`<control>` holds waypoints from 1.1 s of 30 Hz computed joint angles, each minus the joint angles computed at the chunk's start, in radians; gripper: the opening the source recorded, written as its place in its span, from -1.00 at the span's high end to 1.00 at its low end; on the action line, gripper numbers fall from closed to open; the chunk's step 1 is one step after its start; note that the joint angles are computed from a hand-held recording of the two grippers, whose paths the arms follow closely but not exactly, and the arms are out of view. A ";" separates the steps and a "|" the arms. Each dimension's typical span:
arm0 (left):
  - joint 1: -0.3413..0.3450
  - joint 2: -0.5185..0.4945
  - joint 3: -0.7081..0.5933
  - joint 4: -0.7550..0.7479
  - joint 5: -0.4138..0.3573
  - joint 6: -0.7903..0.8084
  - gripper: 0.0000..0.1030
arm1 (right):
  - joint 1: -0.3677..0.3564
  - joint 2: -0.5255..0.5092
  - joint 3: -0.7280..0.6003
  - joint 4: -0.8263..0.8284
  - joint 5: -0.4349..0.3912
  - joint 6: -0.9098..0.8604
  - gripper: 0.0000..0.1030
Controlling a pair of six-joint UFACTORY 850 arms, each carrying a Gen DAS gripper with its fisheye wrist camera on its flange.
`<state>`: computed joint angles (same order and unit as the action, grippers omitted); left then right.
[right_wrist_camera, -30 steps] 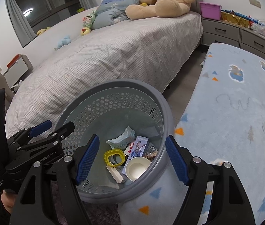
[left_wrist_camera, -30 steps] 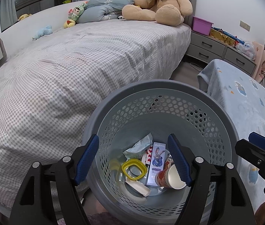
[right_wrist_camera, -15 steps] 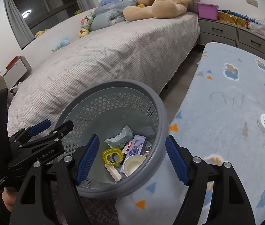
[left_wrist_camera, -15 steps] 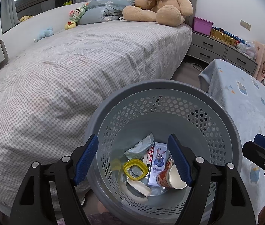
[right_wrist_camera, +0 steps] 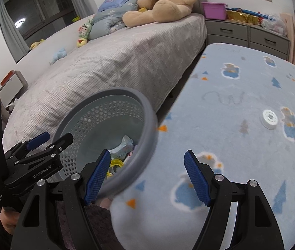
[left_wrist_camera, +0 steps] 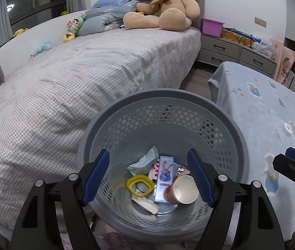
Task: Collect trash
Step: 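Move both tools back toward the crumpled paper and white cap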
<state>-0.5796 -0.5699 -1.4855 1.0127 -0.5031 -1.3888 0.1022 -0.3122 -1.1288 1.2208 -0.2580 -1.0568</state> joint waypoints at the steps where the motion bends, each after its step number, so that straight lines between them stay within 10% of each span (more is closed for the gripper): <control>1: -0.007 0.001 0.000 -0.002 0.003 0.001 -0.43 | -0.008 0.011 0.014 0.003 0.004 -0.002 -0.39; 18: -0.151 -0.079 -0.153 -0.168 0.036 0.191 -0.43 | -0.221 0.156 0.199 0.086 0.059 -0.068 -0.39; 33: -0.212 -0.393 -0.662 -0.424 -0.107 0.513 -0.43 | -0.393 0.060 0.105 -0.053 0.058 -0.020 -0.54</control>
